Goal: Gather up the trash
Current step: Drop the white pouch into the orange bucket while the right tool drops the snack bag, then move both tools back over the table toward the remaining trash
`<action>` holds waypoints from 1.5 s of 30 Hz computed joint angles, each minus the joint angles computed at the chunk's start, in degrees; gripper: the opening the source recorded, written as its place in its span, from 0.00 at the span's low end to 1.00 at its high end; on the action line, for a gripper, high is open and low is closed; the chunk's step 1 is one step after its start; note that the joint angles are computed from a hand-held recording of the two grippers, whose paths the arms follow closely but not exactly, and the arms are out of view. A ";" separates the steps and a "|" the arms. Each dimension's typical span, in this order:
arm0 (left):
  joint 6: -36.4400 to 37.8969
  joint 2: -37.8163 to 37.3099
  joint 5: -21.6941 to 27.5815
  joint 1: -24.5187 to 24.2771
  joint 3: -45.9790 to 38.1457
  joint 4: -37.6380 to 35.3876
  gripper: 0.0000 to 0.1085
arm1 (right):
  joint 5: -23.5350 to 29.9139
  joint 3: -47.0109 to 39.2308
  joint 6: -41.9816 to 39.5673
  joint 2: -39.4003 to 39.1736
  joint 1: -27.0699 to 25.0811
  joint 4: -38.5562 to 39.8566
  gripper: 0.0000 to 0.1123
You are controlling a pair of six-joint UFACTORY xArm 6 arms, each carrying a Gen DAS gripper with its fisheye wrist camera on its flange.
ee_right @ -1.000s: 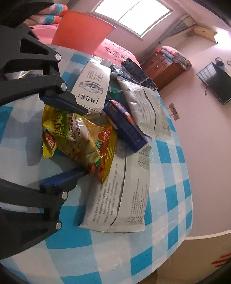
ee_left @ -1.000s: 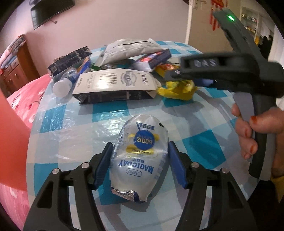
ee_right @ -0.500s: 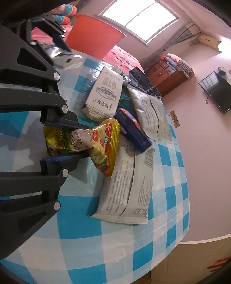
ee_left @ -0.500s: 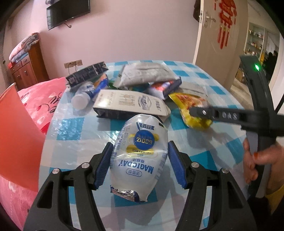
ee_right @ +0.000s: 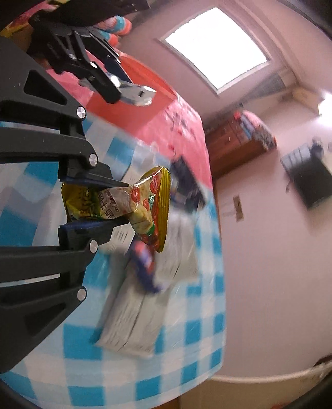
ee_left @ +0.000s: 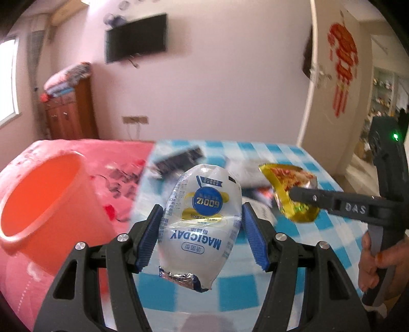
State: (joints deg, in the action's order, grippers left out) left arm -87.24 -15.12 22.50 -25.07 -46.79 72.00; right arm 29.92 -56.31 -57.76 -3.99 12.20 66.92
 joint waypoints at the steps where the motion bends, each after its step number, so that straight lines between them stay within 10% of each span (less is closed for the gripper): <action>1: 0.01 -1.32 1.35 0.39 0.39 0.14 0.59 | 1.20 -1.28 0.50 0.15 1.09 -0.66 0.20; 14: -0.12 -16.14 13.64 11.92 7.12 0.22 0.59 | 11.35 -24.20 5.34 11.81 14.04 -2.24 0.20; 25: 1.57 -12.58 10.36 20.83 7.53 -4.79 0.72 | 10.49 -37.85 12.35 23.45 22.38 -10.42 0.26; 33: -2.84 -13.38 9.02 20.27 9.67 0.12 0.82 | 1.17 -28.28 1.68 17.00 22.42 -0.41 0.70; 45: -6.02 -13.50 14.70 12.54 8.80 4.64 0.82 | -11.00 -16.27 -7.85 10.97 20.98 8.76 0.81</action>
State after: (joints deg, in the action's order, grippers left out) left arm -93.27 -28.62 37.20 -12.53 -37.99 76.64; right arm 18.93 -72.58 -65.61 6.98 33.18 75.68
